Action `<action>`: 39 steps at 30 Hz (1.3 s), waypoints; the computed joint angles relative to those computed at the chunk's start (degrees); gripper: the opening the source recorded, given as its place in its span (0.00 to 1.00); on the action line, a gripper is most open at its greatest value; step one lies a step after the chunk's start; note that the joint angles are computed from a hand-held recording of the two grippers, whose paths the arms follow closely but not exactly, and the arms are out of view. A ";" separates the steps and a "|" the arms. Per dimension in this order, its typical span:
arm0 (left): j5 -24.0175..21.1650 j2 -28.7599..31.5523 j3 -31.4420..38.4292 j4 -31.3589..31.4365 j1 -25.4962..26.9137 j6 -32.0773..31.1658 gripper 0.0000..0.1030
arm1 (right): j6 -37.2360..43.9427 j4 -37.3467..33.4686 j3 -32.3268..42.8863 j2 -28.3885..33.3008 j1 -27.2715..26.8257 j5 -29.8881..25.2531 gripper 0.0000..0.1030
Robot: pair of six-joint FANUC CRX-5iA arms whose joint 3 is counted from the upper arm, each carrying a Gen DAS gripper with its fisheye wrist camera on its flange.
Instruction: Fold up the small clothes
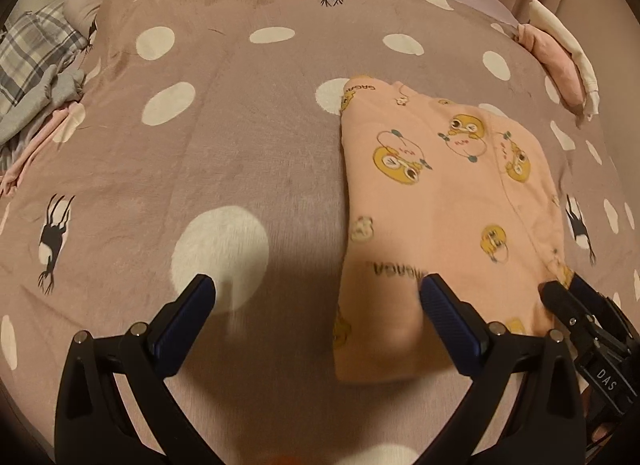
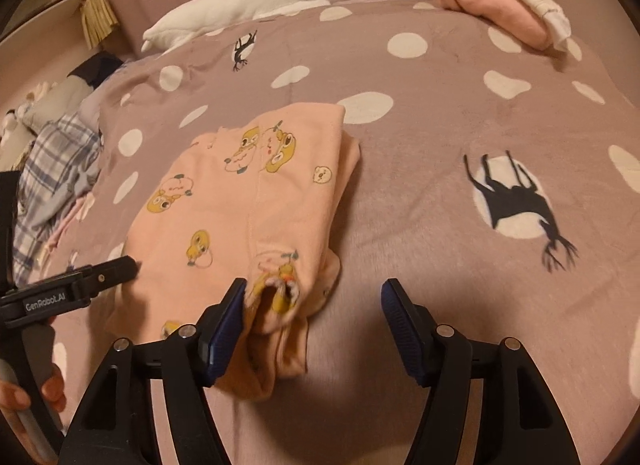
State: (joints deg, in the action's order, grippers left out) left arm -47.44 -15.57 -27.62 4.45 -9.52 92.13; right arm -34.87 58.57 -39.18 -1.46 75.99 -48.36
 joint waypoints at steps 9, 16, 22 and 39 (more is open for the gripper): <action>-1.98 -7.80 -3.54 0.30 -0.05 -0.69 1.00 | 1.25 0.70 0.98 -1.09 5.92 -5.84 0.68; -3.72 -16.03 -7.01 1.88 0.84 -2.48 1.00 | -1.67 3.66 0.38 -2.31 9.60 -7.35 0.79; -5.81 -22.05 -9.33 2.13 2.03 -1.73 1.00 | -5.00 5.24 0.39 -2.19 12.41 -9.70 0.90; -9.78 -28.16 -7.87 -5.53 -1.58 5.27 1.00 | -5.00 3.06 5.12 1.53 17.18 -19.96 0.99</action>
